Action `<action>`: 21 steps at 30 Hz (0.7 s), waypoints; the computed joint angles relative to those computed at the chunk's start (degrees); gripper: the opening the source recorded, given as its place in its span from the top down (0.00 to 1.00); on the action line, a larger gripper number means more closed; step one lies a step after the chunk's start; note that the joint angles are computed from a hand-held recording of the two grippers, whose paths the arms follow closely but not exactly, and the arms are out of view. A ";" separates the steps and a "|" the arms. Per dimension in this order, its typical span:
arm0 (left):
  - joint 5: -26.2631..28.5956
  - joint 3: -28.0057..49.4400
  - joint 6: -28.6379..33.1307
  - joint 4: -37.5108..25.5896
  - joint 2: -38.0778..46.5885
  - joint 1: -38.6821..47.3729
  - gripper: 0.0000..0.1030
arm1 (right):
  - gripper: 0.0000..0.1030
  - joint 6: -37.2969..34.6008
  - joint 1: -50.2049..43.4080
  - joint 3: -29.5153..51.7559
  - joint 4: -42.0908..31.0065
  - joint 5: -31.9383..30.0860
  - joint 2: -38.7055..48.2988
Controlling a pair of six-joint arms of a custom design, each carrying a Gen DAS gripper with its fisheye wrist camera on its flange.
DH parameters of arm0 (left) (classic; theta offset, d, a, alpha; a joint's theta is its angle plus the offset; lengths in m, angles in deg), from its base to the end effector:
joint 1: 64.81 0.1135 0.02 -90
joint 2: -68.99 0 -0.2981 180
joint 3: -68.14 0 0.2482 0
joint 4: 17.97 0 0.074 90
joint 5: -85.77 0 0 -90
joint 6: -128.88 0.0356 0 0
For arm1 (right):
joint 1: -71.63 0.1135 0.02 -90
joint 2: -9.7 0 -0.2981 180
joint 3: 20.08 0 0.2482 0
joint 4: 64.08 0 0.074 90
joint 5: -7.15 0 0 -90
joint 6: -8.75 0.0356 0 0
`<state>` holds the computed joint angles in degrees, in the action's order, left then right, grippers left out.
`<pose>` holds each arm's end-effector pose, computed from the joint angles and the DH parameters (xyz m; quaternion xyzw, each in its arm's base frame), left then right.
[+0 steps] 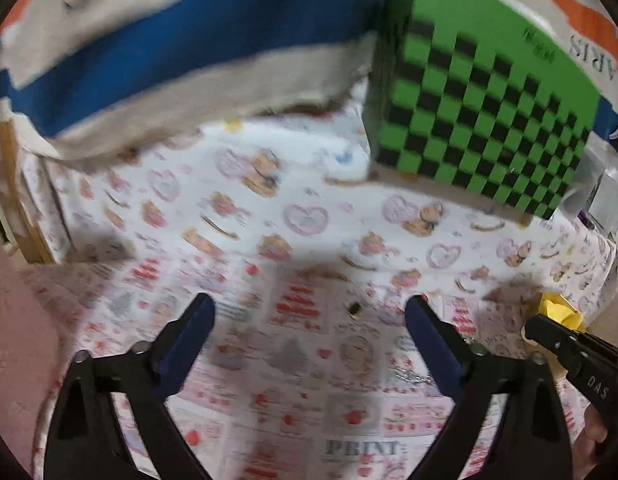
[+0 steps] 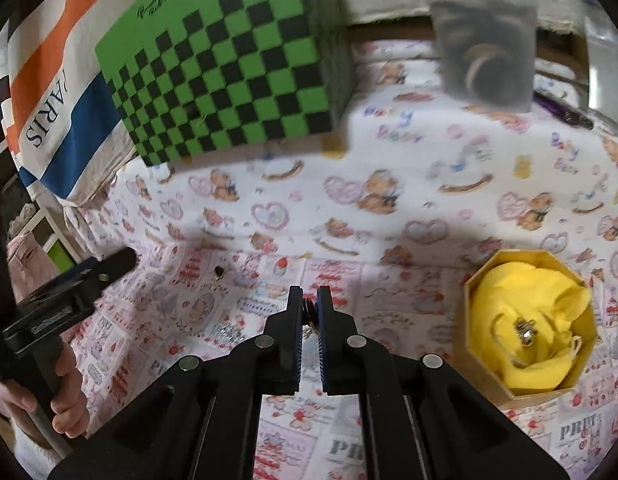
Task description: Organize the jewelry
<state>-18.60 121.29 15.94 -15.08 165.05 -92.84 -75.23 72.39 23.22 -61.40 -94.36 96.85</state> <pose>0.2834 -0.1409 0.1712 -0.0129 0.9007 -0.0780 0.4271 0.2660 0.0106 0.1676 0.0002 0.9069 0.1155 0.4051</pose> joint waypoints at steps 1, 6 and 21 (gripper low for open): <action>2.32 1.94 -0.97 -1.74 1.63 0.60 0.20 | 0.93 0.06 0.00 -0.09 0.73 0.05 0.20; 4.34 7.55 -3.42 -5.13 7.18 0.46 0.53 | 0.93 0.00 -0.97 0.49 1.15 -1.10 1.47; 7.66 14.34 -2.17 -3.75 16.09 0.88 0.78 | 0.93 0.34 -5.27 4.21 -9.13 -2.59 -3.89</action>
